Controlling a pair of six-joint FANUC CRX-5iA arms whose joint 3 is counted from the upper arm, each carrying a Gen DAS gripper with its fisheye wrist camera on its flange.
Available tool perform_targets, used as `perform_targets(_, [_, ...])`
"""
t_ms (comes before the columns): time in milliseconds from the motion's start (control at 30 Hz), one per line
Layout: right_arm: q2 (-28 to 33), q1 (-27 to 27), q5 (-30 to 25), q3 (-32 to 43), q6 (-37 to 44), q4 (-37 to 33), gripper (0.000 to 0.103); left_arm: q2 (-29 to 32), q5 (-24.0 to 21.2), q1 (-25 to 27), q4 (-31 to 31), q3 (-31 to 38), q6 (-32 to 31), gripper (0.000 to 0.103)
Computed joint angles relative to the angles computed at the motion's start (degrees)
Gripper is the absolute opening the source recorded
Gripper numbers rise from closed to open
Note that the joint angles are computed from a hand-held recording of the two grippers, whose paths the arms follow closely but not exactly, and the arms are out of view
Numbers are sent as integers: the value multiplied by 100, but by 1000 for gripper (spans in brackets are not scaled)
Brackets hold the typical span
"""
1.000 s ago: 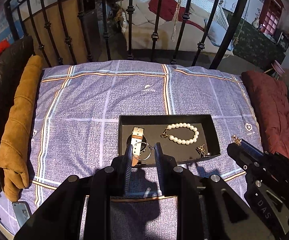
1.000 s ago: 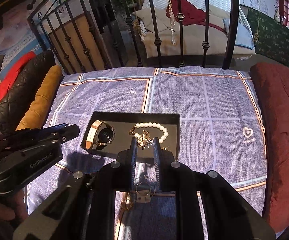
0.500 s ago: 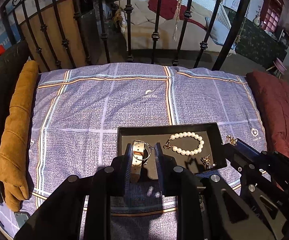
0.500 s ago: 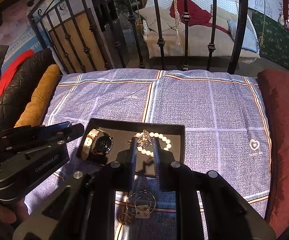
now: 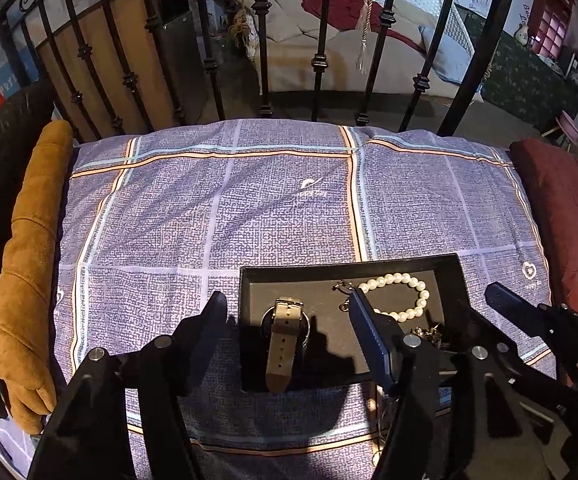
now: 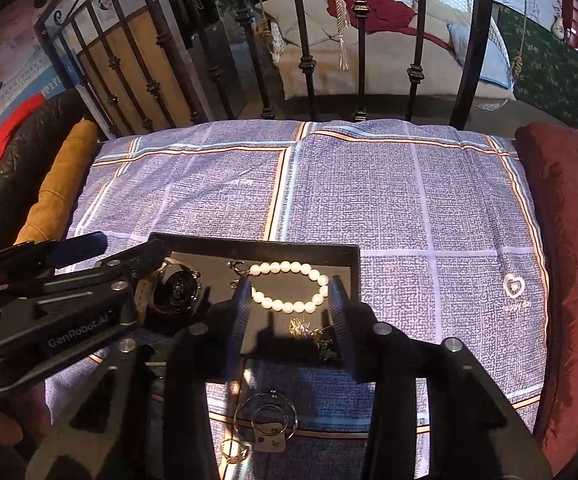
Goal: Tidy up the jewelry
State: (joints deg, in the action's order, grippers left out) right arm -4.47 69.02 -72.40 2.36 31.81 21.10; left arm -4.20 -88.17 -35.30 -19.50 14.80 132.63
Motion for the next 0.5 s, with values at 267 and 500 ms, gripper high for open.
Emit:
perform_targets(267, [-230, -5, -151, -200, -285, -16, 41, -359, -366, 28, -191, -275, 268, 71])
perform_targets(500, [-653, 377, -455, -620, -679, 24, 41, -807, -723, -83, -127, -805, 590, 71])
